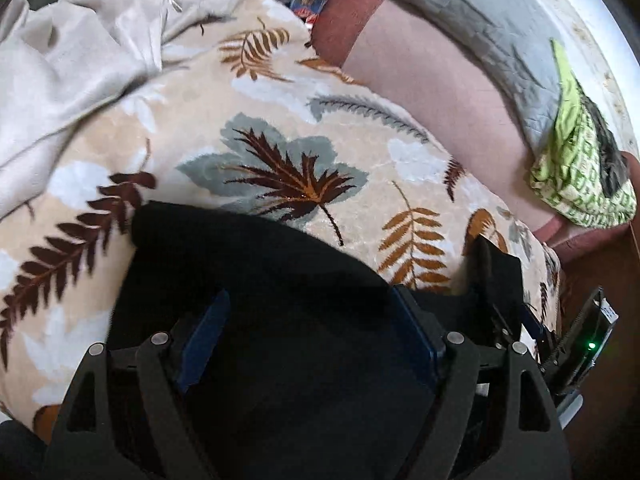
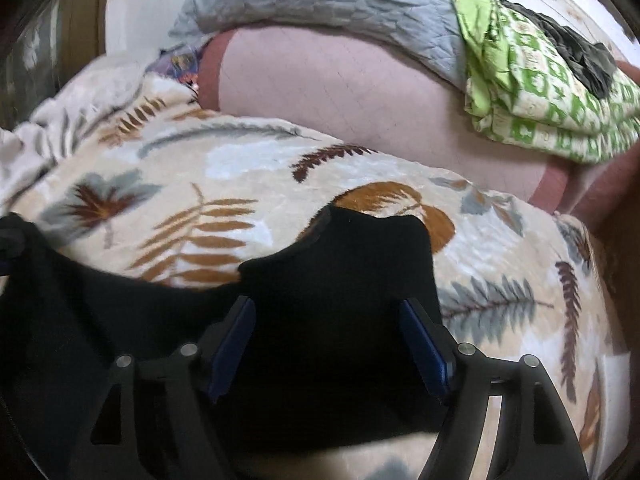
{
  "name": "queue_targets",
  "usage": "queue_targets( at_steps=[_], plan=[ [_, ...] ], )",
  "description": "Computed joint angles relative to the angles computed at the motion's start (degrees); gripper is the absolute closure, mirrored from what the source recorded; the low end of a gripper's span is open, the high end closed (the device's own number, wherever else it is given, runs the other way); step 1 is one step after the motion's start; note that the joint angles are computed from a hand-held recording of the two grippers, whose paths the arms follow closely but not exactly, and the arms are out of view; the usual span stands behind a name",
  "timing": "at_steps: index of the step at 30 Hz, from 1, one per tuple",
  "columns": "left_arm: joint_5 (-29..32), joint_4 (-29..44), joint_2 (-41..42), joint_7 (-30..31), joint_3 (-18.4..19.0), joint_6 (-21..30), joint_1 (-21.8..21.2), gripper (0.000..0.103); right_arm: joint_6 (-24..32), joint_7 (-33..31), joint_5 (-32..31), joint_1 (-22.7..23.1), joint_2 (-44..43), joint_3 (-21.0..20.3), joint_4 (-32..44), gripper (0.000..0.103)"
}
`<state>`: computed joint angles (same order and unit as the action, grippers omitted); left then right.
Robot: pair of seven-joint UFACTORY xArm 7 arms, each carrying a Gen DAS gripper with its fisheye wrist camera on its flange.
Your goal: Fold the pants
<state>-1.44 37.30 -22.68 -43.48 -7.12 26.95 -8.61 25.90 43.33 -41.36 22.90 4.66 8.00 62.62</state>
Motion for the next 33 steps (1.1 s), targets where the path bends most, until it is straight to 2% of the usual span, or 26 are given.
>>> queue_targets(
  at_steps=[2, 4, 5, 8, 11, 16, 17, 20, 23, 26, 27, 28, 29, 30, 33],
  plan=[
    [1.8, 1.0, 1.9, -1.5, -0.9, -0.3, 1.3, 0.022, -0.1, -1.8, 2.7, -0.4, 2.2, 0.0, 1.4, 0.04],
    [2.2, 2.2, 4.1, -2.3, -0.9, -0.6, 1.5, 0.022, -1.5, -4.9, 8.1, -1.1, 3.0, -0.1, 1.3, 0.102],
    [1.7, 2.4, 4.9, -1.9, -0.4, -1.0, 1.1, 0.022, -2.1, -5.2, 10.1, -1.3, 2.9, -0.4, 0.9, 0.098],
    [-1.1, 2.7, 6.2, -0.1, 1.3, -1.9, -0.4, 0.022, -6.6, -5.9, 15.1, -2.7, -0.5, -1.1, -3.0, 0.099],
    [-4.3, 1.1, 3.9, 1.8, 2.4, -3.2, -1.6, 0.022, -9.7, -5.5, 17.0, -4.6, -6.2, -1.3, -7.6, 0.099],
    [-5.6, -0.7, -0.2, 1.8, 2.2, -3.4, -1.7, 0.021, -12.8, -6.0, 20.6, -9.6, -14.5, -0.6, -14.1, 0.099],
    [-5.6, -0.7, -0.3, 1.7, 2.0, -3.5, -1.5, 0.018, -13.2, -6.7, 22.2, -10.2, -15.7, -0.7, -15.2, 0.099],
    [-3.1, 1.2, 1.6, -0.7, 0.4, -1.5, 0.3, 0.017, -14.5, -10.2, 28.2, -10.9, -19.2, -2.0, -19.0, 0.099],
    [-2.3, 2.1, 3.8, -2.4, 0.0, -1.9, 0.6, 0.017, -14.9, -11.4, 30.3, -13.4, -21.5, -1.3, -21.9, 0.099],
    [-1.6, 2.2, 5.5, -3.2, 0.0, -3.4, 0.4, 0.018, -15.6, -14.7, 35.5, -12.7, -22.7, -3.6, -24.2, 0.099],
    [-1.4, 1.9, 5.5, -3.4, 0.0, -4.0, 0.4, 0.026, -16.1, -16.2, 38.0, -11.8, -23.0, -5.0, -24.9, 0.099],
    [-1.2, 1.4, 5.2, -3.3, 0.1, -4.7, 0.3, 0.039, -16.4, -17.2, 39.8, -11.6, -23.4, -5.7, -25.5, 0.099],
    [-0.9, 1.6, 5.1, -2.1, 0.4, -3.7, -0.1, 0.067, -16.7, -18.5, 42.0, -11.0, -23.7, -6.9, -26.0, 0.099],
    [-0.4, 2.1, 5.1, -1.4, 0.4, -2.1, -0.2, 0.083, -17.0, -20.0, 44.7, -10.0, -24.2, -8.4, -26.4, 0.1],
    [0.0, 0.5, 1.5, 0.9, 0.6, -2.0, -0.9, 0.091, -18.0, -24.6, 52.1, -6.5, -27.3, -12.7, -27.8, 0.1]
  ],
)
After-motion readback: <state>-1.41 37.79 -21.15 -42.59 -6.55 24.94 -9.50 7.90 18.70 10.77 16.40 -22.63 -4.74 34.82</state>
